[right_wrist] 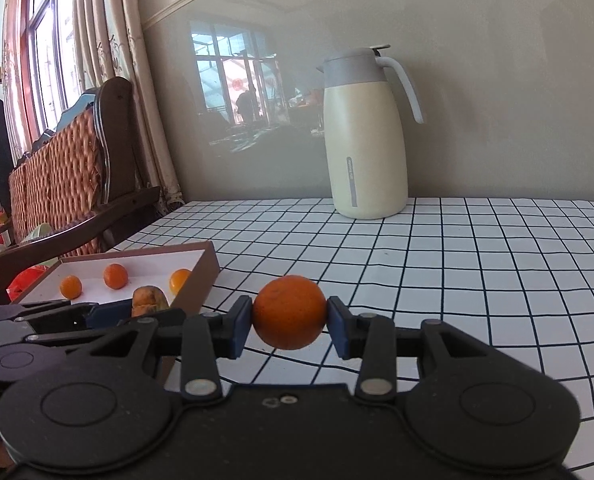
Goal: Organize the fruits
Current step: 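Carry the dried chunk and the orange over the white box with both tools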
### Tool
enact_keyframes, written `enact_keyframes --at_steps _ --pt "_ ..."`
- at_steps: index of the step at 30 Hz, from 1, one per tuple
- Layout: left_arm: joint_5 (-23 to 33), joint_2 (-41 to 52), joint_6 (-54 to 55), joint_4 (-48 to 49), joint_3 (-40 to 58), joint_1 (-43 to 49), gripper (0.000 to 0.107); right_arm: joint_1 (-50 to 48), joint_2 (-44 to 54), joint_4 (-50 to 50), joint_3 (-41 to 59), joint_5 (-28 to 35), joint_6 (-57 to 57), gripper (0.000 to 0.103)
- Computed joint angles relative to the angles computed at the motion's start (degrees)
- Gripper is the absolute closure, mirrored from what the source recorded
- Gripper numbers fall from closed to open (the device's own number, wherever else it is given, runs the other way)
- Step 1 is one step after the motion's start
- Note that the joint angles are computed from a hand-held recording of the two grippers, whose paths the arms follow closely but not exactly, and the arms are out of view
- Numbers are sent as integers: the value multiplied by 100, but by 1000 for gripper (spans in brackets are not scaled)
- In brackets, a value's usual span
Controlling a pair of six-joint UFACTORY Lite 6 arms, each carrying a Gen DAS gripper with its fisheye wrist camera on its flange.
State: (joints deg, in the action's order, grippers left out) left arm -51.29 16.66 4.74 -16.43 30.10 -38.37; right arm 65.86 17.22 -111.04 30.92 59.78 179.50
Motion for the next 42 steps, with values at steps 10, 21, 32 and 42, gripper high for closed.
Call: enact_keyframes --at_steps 10,21,32,42 --pt "-277 -373 -238 366 -463 834 73 -161 445 -492 727 15 -52 71" --pt "-441 -667 -512 882 -821 1725 73 -159 1068 -755 1670 -111 -346 71" --pt "-495 -692 -721 1384 -899 2626 73 -140 1636 -895 2512 -178 -555 71" --pt "-586 -551 -803 1757 -858 3346 73 -203 2186 -1010 3332 -330 -702 71"
